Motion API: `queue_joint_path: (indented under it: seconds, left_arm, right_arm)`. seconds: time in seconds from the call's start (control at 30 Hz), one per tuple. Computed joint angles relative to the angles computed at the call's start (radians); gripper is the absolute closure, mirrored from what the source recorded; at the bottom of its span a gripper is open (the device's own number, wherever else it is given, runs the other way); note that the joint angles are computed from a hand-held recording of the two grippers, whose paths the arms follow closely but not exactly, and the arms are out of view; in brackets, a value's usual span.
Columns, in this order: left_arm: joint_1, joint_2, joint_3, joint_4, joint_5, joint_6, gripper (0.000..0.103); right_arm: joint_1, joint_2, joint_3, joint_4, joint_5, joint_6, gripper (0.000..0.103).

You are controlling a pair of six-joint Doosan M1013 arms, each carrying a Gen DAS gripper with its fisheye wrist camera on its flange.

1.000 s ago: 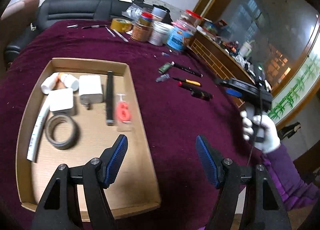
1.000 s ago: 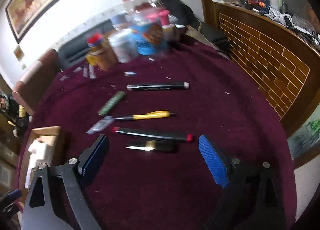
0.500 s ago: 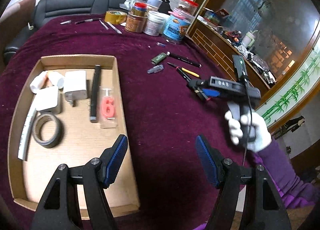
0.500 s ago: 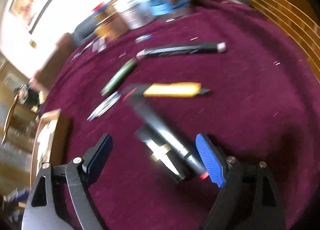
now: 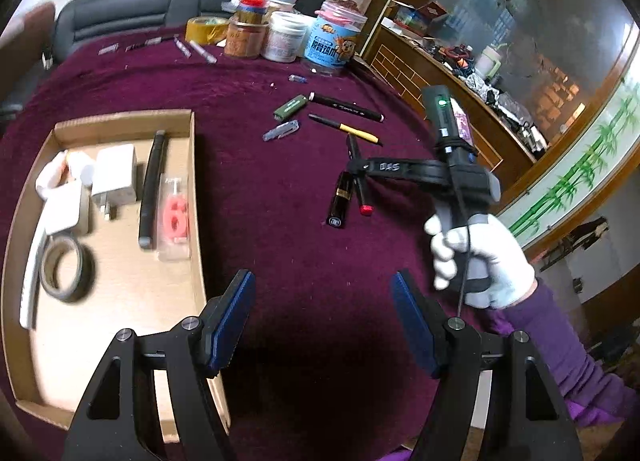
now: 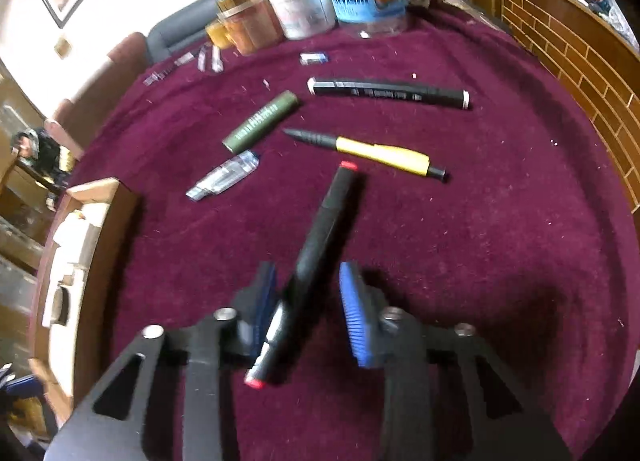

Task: Organize rigid objects
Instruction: 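Grasp the black gold-banded lipstick with the left tool while the right tool grasps the red-capped black marker, then carry the lipstick and marker into the box and open both tools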

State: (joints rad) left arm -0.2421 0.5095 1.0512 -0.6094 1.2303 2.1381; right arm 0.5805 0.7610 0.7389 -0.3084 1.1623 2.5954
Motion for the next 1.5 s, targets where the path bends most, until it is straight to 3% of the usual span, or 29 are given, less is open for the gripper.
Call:
queue_joint_path:
  seconds: [0.1, 0.23, 0.27, 0.43, 0.5, 0.53, 0.57, 0.63, 0.67, 0.73, 0.87, 0.97, 1.1, 1.33, 1.5]
  left_arm:
    - [-0.026, 0.005, -0.010, 0.043, -0.031, 0.017, 0.039]
    - [-0.072, 0.030, -0.034, 0.087, -0.058, 0.044, 0.039]
    - [-0.083, 0.039, -0.041, 0.098, -0.067, 0.053, 0.039]
    - [-0.152, 0.115, -0.115, 0.212, -0.078, 0.038, 0.039]
    - [-0.172, 0.147, -0.150, 0.254, -0.065, 0.016, 0.042]
    - [-0.182, 0.161, -0.165, 0.281, -0.061, 0.005, 0.045]
    - [-0.190, 0.176, -0.179, 0.307, -0.050, -0.003, 0.058]
    - [-0.201, 0.160, -0.144, 0.336, -0.117, 0.021, 0.075]
    - [-0.200, 0.161, -0.150, 0.326, -0.104, 0.027, 0.089]
    - [-0.191, 0.168, -0.172, 0.294, -0.058, 0.009, 0.089]
    - [-0.160, 0.156, -0.169, 0.218, -0.044, -0.020, 0.089]
    - [-0.111, 0.121, -0.140, 0.097, -0.039, -0.014, 0.089]
    - [-0.047, 0.081, -0.109, -0.018, -0.046, -0.002, 0.089]
    - [0.053, 0.031, -0.041, -0.028, -0.122, -0.057, 0.089]
    - [0.104, 0.042, -0.022, 0.015, -0.113, -0.138, 0.089]
  right_arm:
    - [0.004, 0.016, -0.024, -0.053, 0.048, 0.026, 0.090]
    - [0.007, -0.032, 0.053, -0.102, 0.065, 0.112, 0.091]
    - [0.007, -0.053, 0.094, -0.108, 0.043, 0.141, 0.091]
    - [-0.011, -0.174, 0.335, -0.121, -0.263, 0.280, 0.091]
    - [-0.010, -0.189, 0.372, -0.151, -0.322, 0.325, 0.091]
    - [-0.010, -0.187, 0.369, -0.154, -0.321, 0.324, 0.091]
    - [-0.011, -0.181, 0.359, -0.154, -0.314, 0.319, 0.091]
    - [-0.009, -0.176, 0.353, -0.161, -0.308, 0.315, 0.091]
    - [-0.009, -0.176, 0.353, -0.161, -0.311, 0.314, 0.091]
    - [-0.013, -0.182, 0.368, -0.157, -0.342, 0.326, 0.090]
    - [-0.023, -0.204, 0.414, -0.140, -0.418, 0.356, 0.090]
    - [-0.024, -0.205, 0.417, -0.138, -0.424, 0.358, 0.090]
    - [-0.020, -0.197, 0.401, -0.150, -0.397, 0.352, 0.090]
    - [-0.002, -0.134, 0.268, -0.155, -0.192, 0.223, 0.090]
    - [-0.003, -0.155, 0.283, -0.093, -0.260, 0.240, 0.090]
